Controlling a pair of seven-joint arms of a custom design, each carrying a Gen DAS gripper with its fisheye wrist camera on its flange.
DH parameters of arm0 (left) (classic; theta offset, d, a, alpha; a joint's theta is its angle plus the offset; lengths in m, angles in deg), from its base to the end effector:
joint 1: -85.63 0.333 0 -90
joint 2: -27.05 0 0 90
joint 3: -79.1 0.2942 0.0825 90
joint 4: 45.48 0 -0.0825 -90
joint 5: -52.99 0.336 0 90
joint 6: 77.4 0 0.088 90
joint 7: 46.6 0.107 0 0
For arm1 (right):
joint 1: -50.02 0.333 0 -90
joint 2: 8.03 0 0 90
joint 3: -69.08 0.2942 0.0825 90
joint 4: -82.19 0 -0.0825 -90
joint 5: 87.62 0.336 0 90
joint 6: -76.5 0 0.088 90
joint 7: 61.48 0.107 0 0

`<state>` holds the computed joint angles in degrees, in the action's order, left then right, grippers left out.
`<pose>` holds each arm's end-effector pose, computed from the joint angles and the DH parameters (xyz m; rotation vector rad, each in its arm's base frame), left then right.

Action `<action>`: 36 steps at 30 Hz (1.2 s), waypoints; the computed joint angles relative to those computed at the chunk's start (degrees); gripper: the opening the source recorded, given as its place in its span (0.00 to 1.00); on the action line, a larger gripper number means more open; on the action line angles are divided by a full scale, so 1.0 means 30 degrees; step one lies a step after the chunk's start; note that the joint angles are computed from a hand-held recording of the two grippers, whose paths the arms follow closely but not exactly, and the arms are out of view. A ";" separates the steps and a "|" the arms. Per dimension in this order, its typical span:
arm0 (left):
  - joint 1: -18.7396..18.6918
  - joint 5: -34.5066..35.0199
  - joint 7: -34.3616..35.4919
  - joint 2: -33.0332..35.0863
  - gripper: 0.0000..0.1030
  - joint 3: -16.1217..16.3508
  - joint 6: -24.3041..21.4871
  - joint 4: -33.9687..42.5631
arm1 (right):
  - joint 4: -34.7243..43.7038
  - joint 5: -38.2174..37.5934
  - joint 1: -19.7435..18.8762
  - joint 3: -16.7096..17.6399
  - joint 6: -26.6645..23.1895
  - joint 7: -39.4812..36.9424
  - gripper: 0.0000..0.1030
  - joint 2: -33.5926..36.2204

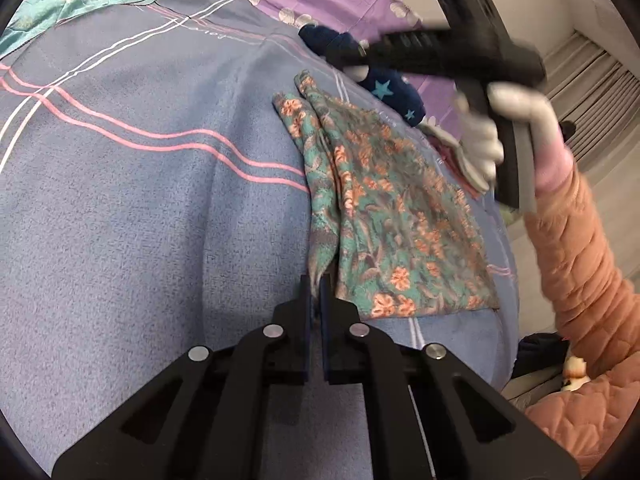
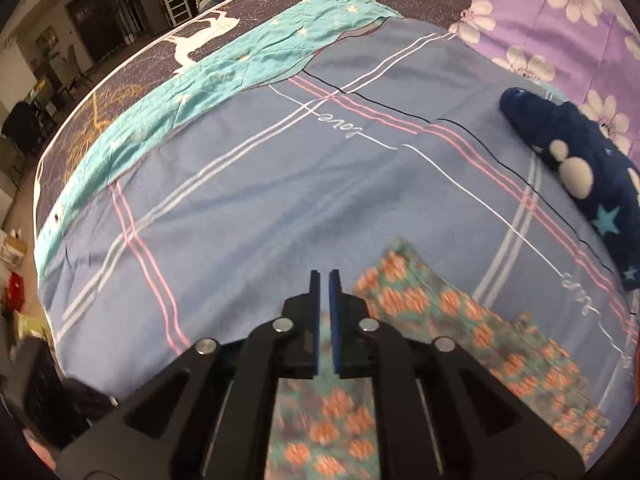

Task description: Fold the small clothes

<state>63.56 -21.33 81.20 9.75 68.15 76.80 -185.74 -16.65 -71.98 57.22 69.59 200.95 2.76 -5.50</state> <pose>0.3811 -0.2142 0.4583 1.7102 -2.0582 1.2809 0.5578 0.0859 0.5754 -2.2975 1.4019 -0.2399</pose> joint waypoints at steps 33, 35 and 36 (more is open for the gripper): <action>0.0070 -0.2342 0.0099 0.0086 0.07 -0.0235 0.0258 -0.0350 | -0.2578 0.4288 -0.0576 -0.0324 0.1374 0.0199 0.15 0.0263; 0.0044 -0.1389 -0.0331 -0.0086 0.08 -0.0657 0.1031 -0.0427 | -0.4064 0.4176 -0.0592 -0.0292 0.2314 -0.0773 0.15 -0.1216; 0.0024 -0.0650 -0.0781 -0.0216 0.08 -0.0809 0.1312 -0.0493 | -0.4750 0.4058 -0.0498 -0.0338 0.2744 -0.1287 0.16 -0.1881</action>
<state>63.63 -23.28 78.85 9.10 65.73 80.74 -187.22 -30.90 -59.81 55.73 68.58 209.18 -1.11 -11.14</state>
